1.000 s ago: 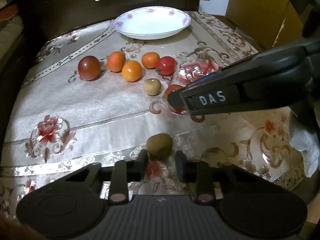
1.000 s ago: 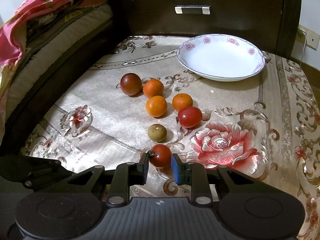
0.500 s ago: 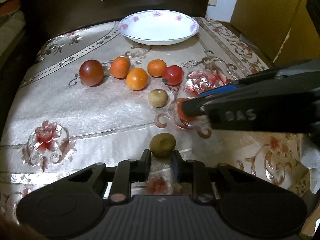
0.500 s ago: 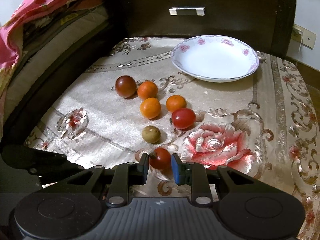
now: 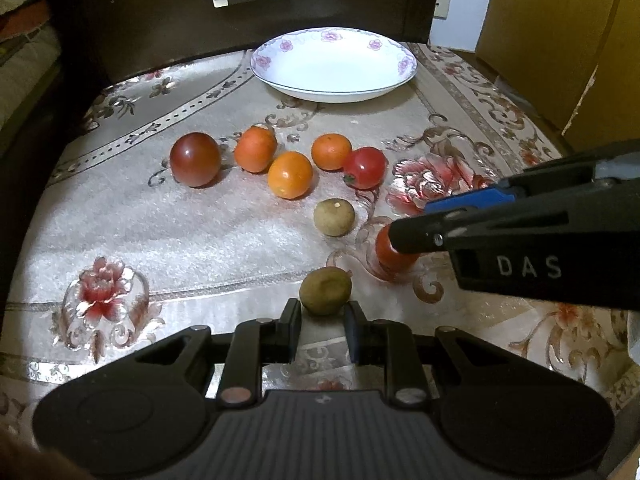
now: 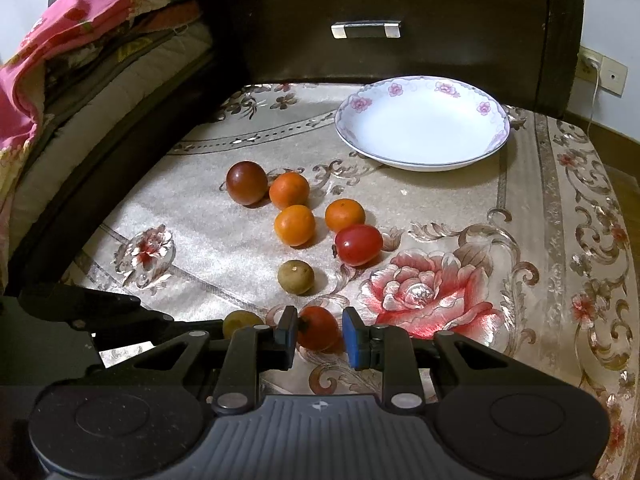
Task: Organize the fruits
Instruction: 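Carry the brown fruit with the left tool while the right tool carries the tomato to the bowl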
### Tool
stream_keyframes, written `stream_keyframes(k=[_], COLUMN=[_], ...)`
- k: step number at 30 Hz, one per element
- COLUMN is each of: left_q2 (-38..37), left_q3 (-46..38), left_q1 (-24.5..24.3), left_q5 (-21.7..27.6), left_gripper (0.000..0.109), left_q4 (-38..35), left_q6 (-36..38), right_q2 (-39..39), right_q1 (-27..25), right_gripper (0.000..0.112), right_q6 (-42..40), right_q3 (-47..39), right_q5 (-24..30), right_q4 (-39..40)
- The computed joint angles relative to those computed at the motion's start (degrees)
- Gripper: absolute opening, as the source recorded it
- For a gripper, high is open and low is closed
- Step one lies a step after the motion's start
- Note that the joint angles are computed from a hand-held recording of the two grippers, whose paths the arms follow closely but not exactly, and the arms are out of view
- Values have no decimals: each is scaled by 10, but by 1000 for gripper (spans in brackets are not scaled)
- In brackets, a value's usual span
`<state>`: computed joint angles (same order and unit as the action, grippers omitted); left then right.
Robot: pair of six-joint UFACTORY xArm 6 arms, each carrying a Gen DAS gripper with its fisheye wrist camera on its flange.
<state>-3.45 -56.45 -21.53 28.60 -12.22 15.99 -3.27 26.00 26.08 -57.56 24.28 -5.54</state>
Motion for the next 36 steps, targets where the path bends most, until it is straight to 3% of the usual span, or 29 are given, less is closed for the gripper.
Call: stream_keyframes(k=[5,13,21,28,36], left_q2=[14,13,10,23,55], left_q3=[-6,-13,-23,-31,-51], left_q1=[-1,8,19,21,6], left_q5=[-22,-6,-20,-5,-27], left_gripper=[32,31,26,26,34], left_q4=[-5,-42,-60,-50,-40], left_q6=[6,23,26,30,37], right_q2=[2,-1,-4,2,5], right_q1=[2,-2,-12,-18,-14], right_gripper=[21,21,21,21,21], right_q6=[-6,5,20,29,-26], right_q3=[-2,-2,1,-5,-10], right_q5=[3,2,-6,-7,15], right_q4=[4,0,-9,-15,38])
